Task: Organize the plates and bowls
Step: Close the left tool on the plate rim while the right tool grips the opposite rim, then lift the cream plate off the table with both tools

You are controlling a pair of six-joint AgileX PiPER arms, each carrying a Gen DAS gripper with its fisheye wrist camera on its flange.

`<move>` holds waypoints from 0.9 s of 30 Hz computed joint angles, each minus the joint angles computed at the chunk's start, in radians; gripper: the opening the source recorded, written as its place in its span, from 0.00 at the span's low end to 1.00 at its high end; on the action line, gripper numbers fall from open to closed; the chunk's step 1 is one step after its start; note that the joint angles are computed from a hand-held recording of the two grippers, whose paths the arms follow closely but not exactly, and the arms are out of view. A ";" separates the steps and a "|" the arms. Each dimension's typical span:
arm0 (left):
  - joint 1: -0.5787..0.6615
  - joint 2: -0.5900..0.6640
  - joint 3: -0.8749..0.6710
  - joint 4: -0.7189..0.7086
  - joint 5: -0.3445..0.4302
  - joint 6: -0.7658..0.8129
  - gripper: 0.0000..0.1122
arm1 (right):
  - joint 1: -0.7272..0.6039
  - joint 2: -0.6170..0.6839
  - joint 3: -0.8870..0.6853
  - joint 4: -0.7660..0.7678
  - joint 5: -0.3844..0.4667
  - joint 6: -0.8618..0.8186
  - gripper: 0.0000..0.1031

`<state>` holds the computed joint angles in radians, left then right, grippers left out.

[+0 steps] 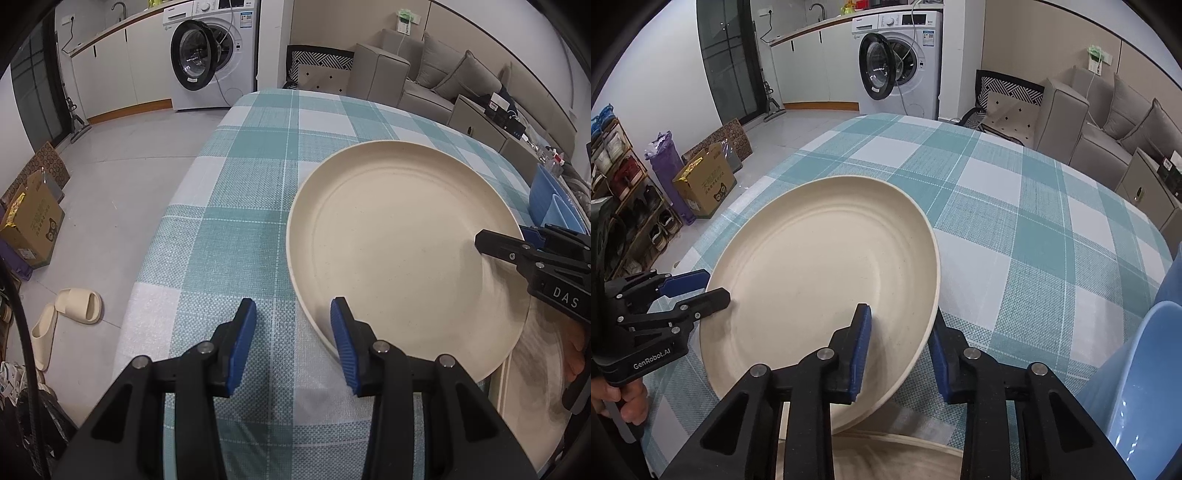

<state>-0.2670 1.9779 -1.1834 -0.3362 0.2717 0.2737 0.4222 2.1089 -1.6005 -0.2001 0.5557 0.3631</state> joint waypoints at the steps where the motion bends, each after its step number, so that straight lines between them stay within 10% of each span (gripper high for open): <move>1: 0.000 0.000 0.000 -0.002 0.000 0.002 0.36 | 0.000 -0.001 0.002 -0.003 -0.002 0.002 0.29; 12: 0.013 -0.004 0.002 -0.242 0.039 0.231 0.22 | 0.023 -0.024 0.042 -0.074 -0.017 0.065 0.24; 27: 0.002 -0.022 0.022 -0.199 0.002 0.185 0.22 | 0.040 -0.019 0.043 -0.140 -0.006 0.113 0.24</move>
